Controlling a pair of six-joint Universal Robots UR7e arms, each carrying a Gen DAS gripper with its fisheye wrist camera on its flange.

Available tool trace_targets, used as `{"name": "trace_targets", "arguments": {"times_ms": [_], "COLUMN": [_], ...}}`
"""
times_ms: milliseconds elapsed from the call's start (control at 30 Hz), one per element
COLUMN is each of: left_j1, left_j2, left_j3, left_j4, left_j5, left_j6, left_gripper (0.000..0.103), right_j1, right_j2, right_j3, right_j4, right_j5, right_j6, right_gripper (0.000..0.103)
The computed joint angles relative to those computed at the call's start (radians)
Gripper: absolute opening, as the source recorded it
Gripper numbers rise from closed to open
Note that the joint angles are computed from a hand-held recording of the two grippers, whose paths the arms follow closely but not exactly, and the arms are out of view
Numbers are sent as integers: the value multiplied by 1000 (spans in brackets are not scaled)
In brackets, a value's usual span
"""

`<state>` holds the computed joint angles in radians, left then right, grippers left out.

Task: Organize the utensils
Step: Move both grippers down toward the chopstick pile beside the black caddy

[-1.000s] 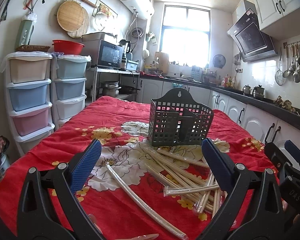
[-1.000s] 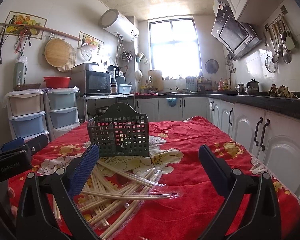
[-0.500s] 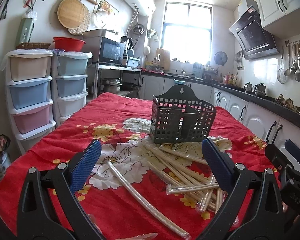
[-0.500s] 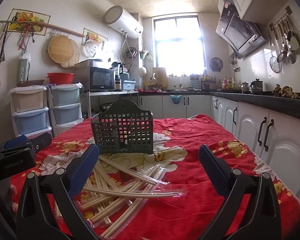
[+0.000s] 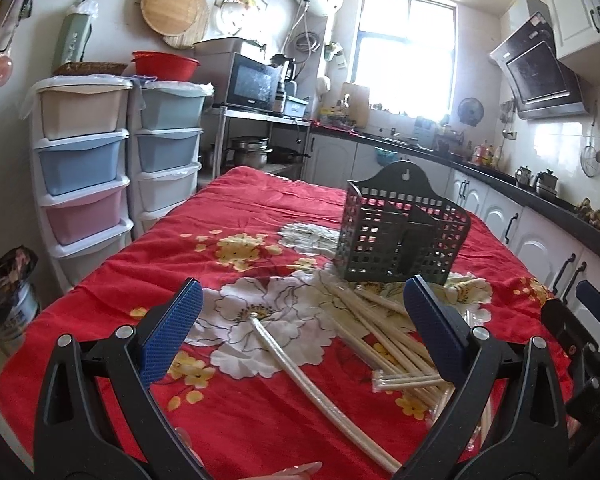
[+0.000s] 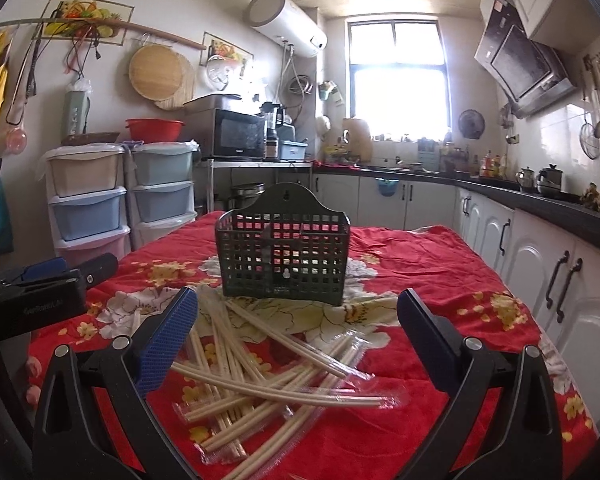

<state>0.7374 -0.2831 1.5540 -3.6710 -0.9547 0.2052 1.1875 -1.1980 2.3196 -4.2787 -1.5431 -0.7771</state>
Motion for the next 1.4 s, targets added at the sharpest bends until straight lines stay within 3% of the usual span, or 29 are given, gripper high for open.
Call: {"name": "trace_targets", "arguments": {"times_ms": [267, 500, 700, 1167, 1267, 1400], "left_j1": [20, 31, 45, 80, 93, 110], "left_j2": [-34, -53, -65, -37, -30, -23], "left_j3": [-27, -76, -120, -229, -252, -278], "left_j4": [123, 248, 385, 639, 703, 783], "left_j5": [22, 51, 33, -42, -69, -107], "left_j6": [-76, -105, -123, -209, -235, -271], "left_gripper": [93, 93, 93, 93, 92, 80], "right_j1": [51, 111, 146, 166, 165, 161], "right_j2": [-27, -25, -16, 25, 41, 58], "right_j3": [-67, -179, -273, -426, -463, -520], "right_j4": [156, 360, 531, 804, 874, 1007], "right_j5": [-19, -136, -224, -323, -352, -399], "right_j6": [-53, -99, -134, -195, -186, -151], "right_gripper": [97, 97, 97, 96, 82, 71]}}
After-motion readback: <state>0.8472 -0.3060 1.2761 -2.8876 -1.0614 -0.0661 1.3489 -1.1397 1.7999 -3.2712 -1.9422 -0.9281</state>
